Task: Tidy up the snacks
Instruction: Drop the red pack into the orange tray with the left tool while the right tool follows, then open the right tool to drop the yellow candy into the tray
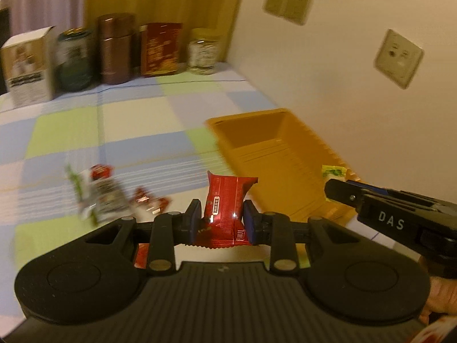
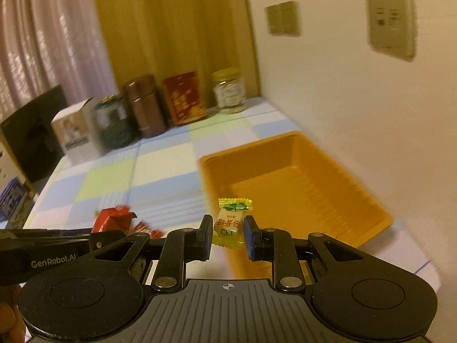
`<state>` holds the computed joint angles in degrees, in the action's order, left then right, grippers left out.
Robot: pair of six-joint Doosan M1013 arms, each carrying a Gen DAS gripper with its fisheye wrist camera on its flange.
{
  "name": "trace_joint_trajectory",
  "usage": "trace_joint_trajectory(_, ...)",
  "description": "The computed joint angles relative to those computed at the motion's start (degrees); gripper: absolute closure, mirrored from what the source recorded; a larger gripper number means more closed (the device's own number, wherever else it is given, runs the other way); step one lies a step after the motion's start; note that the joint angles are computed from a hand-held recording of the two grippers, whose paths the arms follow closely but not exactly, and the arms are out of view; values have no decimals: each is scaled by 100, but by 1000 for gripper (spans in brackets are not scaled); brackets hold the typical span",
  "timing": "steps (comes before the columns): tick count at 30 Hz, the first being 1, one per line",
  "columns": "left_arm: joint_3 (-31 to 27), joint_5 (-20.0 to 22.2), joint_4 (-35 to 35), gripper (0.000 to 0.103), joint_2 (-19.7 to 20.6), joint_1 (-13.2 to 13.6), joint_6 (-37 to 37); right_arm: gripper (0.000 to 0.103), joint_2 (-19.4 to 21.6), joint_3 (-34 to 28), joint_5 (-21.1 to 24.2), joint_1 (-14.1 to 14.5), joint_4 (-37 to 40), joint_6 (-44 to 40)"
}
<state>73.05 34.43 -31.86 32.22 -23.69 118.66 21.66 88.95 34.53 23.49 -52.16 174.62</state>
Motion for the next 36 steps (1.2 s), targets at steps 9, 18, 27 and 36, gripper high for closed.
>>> trace_joint_trajectory(9,-504,233,-67,75,362,-373,-1,80,-191,350,-86,-427,-26,31)
trace_joint_trajectory(18,-813,411,-59,70,687,-482,11,80,-161,454,-171,-652,208,-132)
trace_joint_trajectory(27,-649,131,230,58,574,-456,-254,79,-164,487,-325,-720,480,-307)
trace_joint_trajectory(36,-307,-105,363,58,347,-354,-563,79,-151,517,-815,-759,615,-295)
